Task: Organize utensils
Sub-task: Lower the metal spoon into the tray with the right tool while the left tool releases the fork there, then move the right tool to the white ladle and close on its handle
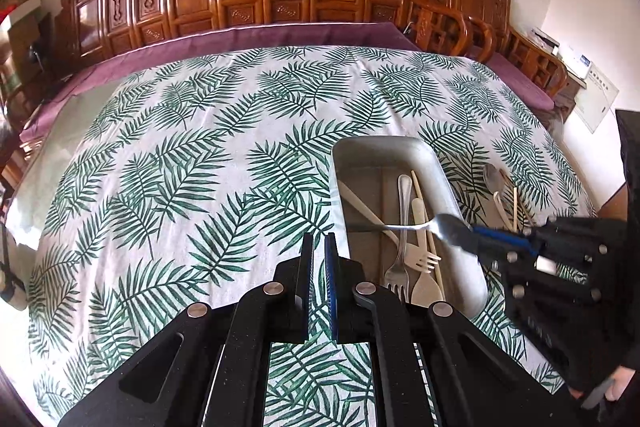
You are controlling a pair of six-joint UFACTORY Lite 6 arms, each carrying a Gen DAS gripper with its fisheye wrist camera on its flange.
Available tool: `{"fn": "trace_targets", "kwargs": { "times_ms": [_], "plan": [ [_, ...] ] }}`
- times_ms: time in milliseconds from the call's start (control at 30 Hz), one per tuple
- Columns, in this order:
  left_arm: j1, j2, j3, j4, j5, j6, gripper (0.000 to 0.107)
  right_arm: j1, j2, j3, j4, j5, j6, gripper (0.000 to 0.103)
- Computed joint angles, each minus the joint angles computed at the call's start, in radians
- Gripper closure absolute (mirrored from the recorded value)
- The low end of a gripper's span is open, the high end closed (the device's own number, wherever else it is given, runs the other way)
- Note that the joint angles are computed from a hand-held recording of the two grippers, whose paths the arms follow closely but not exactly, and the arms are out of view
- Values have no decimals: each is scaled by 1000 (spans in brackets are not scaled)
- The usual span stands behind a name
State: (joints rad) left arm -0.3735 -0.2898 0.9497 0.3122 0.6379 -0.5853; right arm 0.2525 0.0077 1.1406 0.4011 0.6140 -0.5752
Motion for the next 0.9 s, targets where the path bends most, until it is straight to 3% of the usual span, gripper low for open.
{"fn": "trace_targets", "kwargs": {
  "times_ms": [333,500,667,867,900],
  "plan": [
    [-19,-20,1,19,22,-23,103,-50,-30,-27,181,113,-160,92],
    [-33,-16,7,26,30,-39,103,-97,-48,-36,239,149,-232,76],
    [-74,-2,24,50,43,-80,101,-177,-70,-39,263,185,-292,74],
    [-156,30,67,108,54,-158,77,-375,-92,-41,289,243,-438,74],
    [-174,34,73,121,55,-175,67,-404,-90,-41,291,247,-463,75]
  ]
}}
